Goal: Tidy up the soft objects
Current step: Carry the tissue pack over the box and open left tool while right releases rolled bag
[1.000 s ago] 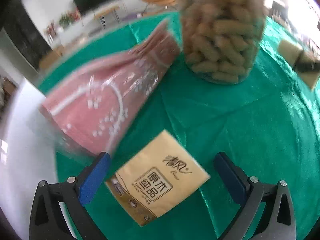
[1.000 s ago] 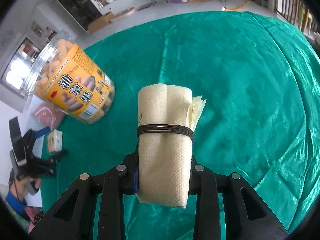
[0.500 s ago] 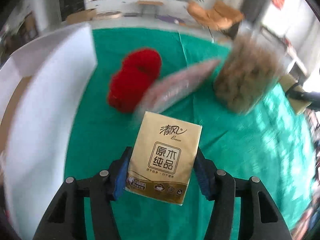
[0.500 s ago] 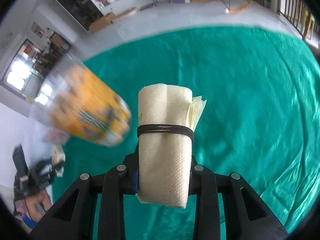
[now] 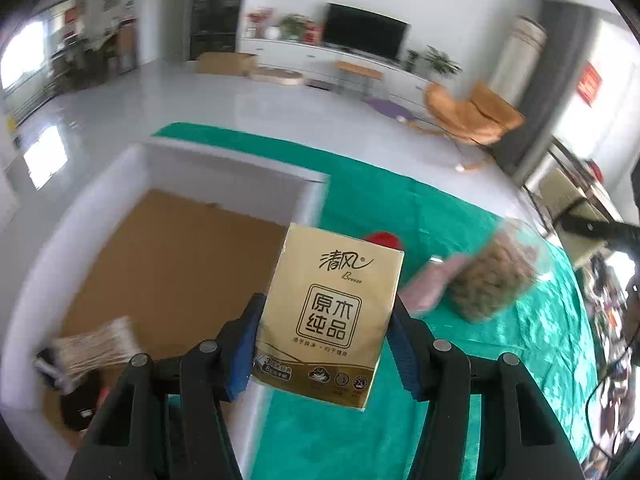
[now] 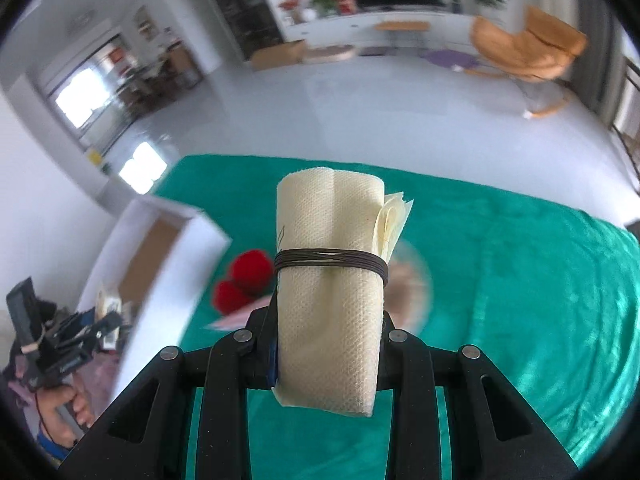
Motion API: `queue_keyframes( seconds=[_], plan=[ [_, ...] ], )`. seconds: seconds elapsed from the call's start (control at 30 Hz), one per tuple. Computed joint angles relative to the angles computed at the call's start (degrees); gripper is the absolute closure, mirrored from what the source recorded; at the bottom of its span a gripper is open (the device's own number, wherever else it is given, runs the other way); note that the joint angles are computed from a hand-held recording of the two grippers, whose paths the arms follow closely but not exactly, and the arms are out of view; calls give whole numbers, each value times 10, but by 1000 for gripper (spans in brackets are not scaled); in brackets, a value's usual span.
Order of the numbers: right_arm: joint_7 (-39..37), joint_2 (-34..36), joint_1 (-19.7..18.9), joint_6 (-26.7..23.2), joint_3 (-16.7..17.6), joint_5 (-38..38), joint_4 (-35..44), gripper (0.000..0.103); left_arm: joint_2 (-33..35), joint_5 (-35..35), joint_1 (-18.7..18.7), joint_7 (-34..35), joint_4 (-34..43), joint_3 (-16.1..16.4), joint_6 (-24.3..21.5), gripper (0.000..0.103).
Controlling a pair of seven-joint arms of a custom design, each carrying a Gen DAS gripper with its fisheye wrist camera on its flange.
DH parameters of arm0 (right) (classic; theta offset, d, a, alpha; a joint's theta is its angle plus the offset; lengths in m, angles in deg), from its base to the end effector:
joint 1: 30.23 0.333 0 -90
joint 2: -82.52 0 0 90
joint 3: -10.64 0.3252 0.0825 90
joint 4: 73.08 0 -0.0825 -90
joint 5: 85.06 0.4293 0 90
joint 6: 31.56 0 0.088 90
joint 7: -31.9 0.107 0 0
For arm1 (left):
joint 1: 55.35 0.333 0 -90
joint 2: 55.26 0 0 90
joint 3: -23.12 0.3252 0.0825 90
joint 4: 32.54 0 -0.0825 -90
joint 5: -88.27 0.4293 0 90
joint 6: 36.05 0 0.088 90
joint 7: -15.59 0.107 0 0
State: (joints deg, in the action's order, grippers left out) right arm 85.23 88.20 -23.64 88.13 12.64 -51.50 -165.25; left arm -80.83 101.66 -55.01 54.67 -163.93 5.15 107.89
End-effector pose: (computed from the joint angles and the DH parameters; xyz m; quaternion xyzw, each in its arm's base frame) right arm 0.6620 0.1265 0.6132 -0.8334 0.4439 -0.0140 0.3290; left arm 0.4803 -0.1742 0.5820 -0.7868 0.5098 -0.2722 0.2166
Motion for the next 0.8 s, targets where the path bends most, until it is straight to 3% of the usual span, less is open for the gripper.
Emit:
queue_keyframes(
  seconds=[0.23,0.4,0.47,0.5,0.53,0.57,0.63,0.8],
  plan=[
    [-33,-52,72,7,40,48,-76,72,-180,-22,36,-12,-138,25,-72,45],
    [-48,-72,134,-5,59,83,-118,71,-275,-28,57,-35,-212,9,-122,44],
    [-52,-76,156,-11,65,102,-135,65,-304,-32,61,-43,-236,4,-144,40],
    [-49,-76,166,-9,69,109,-143,59,-318,-35,61,-48,-247,2,-161,33],
    [-49,-76,176,-7,72,117,-152,41,-332,-37,61,-53,-256,0,-179,26],
    [-51,-73,183,-6,73,119,-154,31,-348,-35,62,-48,-265,7,-192,14],
    [-57,-78,197,10,78,107,-172,28,-377,-28,68,-62,-280,-6,-217,7],
    [-63,-101,219,54,78,97,-208,28,-434,-19,59,-79,-305,-19,-239,6]
  ],
)
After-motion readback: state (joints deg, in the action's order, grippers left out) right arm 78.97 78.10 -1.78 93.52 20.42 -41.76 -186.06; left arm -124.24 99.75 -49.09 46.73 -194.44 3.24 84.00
